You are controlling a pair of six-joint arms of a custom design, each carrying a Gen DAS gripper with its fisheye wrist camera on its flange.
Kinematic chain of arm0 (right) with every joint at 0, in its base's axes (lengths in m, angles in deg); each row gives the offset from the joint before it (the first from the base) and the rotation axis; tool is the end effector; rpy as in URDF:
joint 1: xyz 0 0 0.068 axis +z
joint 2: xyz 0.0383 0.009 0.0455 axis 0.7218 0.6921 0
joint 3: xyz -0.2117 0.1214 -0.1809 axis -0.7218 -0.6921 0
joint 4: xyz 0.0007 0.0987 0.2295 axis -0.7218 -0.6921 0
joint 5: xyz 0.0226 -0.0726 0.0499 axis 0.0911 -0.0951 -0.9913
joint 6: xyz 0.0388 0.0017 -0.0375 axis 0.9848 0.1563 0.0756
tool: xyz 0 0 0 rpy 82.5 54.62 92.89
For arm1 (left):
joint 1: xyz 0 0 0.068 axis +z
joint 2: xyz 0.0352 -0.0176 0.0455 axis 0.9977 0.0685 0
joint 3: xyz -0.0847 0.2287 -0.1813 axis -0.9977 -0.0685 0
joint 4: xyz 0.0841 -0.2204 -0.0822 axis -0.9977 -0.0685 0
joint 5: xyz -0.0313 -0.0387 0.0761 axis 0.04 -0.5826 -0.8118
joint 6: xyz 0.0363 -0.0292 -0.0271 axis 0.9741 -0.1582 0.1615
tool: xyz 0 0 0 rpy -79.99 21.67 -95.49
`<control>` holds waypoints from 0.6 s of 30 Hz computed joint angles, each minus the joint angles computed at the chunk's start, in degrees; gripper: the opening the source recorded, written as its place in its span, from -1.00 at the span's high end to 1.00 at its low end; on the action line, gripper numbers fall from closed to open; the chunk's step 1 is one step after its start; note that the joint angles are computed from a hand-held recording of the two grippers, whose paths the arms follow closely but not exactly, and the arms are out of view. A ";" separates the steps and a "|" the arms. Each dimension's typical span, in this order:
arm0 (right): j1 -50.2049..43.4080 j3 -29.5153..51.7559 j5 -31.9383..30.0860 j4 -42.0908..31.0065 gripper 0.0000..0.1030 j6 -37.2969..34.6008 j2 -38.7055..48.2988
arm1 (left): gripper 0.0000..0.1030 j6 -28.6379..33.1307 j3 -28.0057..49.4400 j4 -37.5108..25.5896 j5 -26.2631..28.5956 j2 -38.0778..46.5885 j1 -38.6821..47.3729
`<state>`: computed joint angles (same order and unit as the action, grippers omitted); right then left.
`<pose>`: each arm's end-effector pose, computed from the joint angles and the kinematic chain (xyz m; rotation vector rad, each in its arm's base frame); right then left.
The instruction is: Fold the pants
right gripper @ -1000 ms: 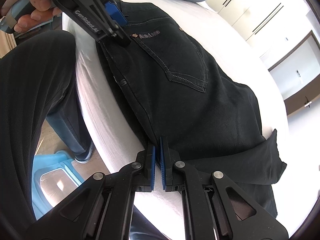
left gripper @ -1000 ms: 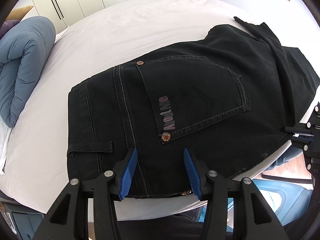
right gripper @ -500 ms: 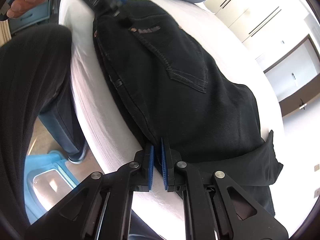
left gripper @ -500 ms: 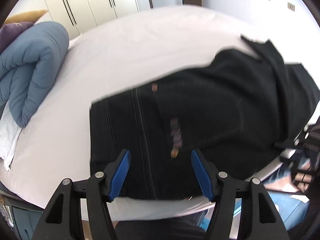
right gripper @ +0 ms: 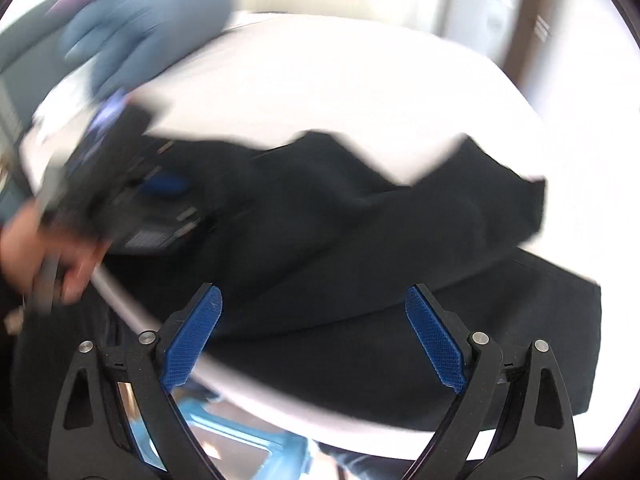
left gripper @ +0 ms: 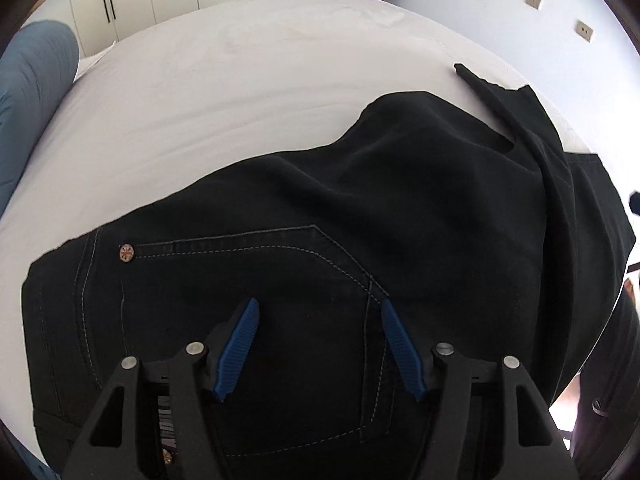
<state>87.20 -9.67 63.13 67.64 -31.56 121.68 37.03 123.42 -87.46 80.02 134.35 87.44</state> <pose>0.2063 0.1726 0.2185 -0.6310 2.4648 0.1685 0.3101 0.0036 0.1868 0.0875 2.6570 -0.1126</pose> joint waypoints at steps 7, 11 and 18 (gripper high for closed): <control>-24.96 25.89 -19.31 -5.93 -0.69 2.92 19.88 | 0.01 -4.73 4.73 -3.50 8.37 -2.29 0.42; -29.01 45.21 -21.97 -13.26 -0.37 9.24 34.99 | 0.15 -10.27 6.62 -0.37 20.50 3.78 1.51; -25.53 74.39 -10.00 -31.86 -0.32 7.13 53.81 | 0.90 -11.24 2.60 5.66 18.27 7.44 1.30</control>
